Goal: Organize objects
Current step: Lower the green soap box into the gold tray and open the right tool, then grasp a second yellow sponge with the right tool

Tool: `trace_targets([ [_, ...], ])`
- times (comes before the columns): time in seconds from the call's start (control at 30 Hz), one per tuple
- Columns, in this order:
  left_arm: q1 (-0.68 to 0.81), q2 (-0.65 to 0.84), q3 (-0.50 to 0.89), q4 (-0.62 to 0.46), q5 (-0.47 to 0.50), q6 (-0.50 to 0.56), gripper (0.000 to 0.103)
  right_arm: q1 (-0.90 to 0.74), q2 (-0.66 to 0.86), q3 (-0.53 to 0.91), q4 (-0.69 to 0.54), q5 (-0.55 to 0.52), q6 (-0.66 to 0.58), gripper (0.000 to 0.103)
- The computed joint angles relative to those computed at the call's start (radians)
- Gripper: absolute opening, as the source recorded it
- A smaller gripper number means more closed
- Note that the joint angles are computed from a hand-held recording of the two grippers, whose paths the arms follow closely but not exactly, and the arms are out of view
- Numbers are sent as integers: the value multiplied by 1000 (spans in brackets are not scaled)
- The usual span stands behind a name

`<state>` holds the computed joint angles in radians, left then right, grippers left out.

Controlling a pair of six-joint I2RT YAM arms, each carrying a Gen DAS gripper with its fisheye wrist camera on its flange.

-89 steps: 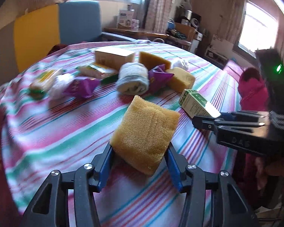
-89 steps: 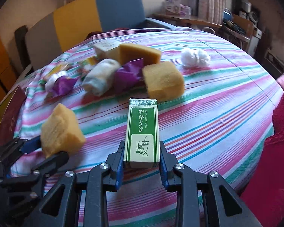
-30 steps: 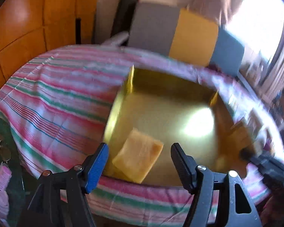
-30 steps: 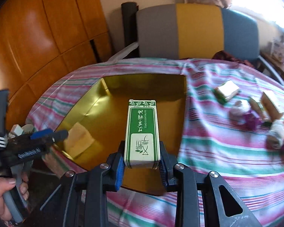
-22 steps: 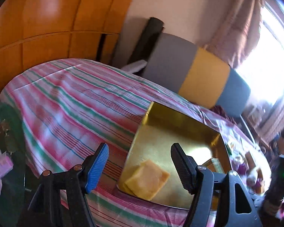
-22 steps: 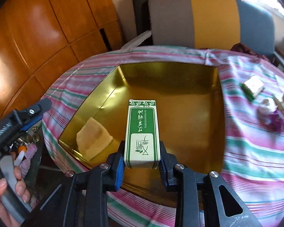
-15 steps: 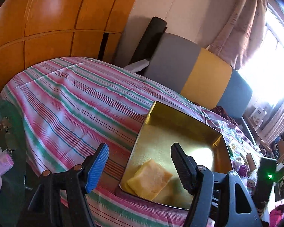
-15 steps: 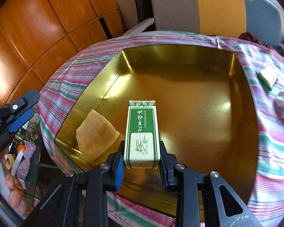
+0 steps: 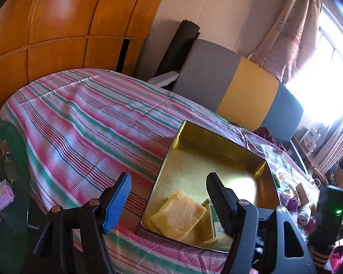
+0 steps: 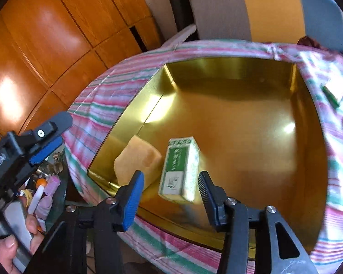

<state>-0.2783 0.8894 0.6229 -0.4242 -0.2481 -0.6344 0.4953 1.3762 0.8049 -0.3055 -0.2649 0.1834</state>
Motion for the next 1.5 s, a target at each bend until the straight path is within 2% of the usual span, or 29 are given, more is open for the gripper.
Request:
trace_targets([
  [0.07, -9, 12, 0, 4, 7, -2, 69, -1, -34, -2, -8, 36, -17, 58],
  [0.23, -55, 46, 2, 17, 14, 7, 69, -26, -100, -5, -30, 90, -62, 59],
  [0.37, -99, 65, 5, 29, 19, 13, 71, -71, -139, -6, -50, 87, -83, 63],
  [0.43, -115, 72, 8, 37, 32, 25, 77, -99, -160, -10, -62, 84, -94, 65],
  [0.53, -150, 83, 14, 41, 25, 31, 78, -145, -180, -17, -75, 75, -112, 66],
  [0.73, -229, 98, 24, 52, -1, 40, 78, -291, -211, -38, -112, 38, -173, 68],
  [1.0, -318, 148, 39, 77, 11, 63, 78, -582, -201, -66, -178, -30, -370, 68],
  [1.13, -361, 158, 43, 88, 12, 73, 78, -778, -122, -33, -219, -70, -492, 68],
  [1.23, -399, 185, 58, 97, 13, 83, 78, -930, -39, 23, -199, -56, -575, 68],
  [1.33, -433, 209, 71, 104, 17, 84, 78, -1077, 90, 153, -177, -39, -616, 68],
  [1.5, -495, 253, 104, 110, 8, 62, 78, -1196, 314, 401, -190, -10, -617, 75],
])
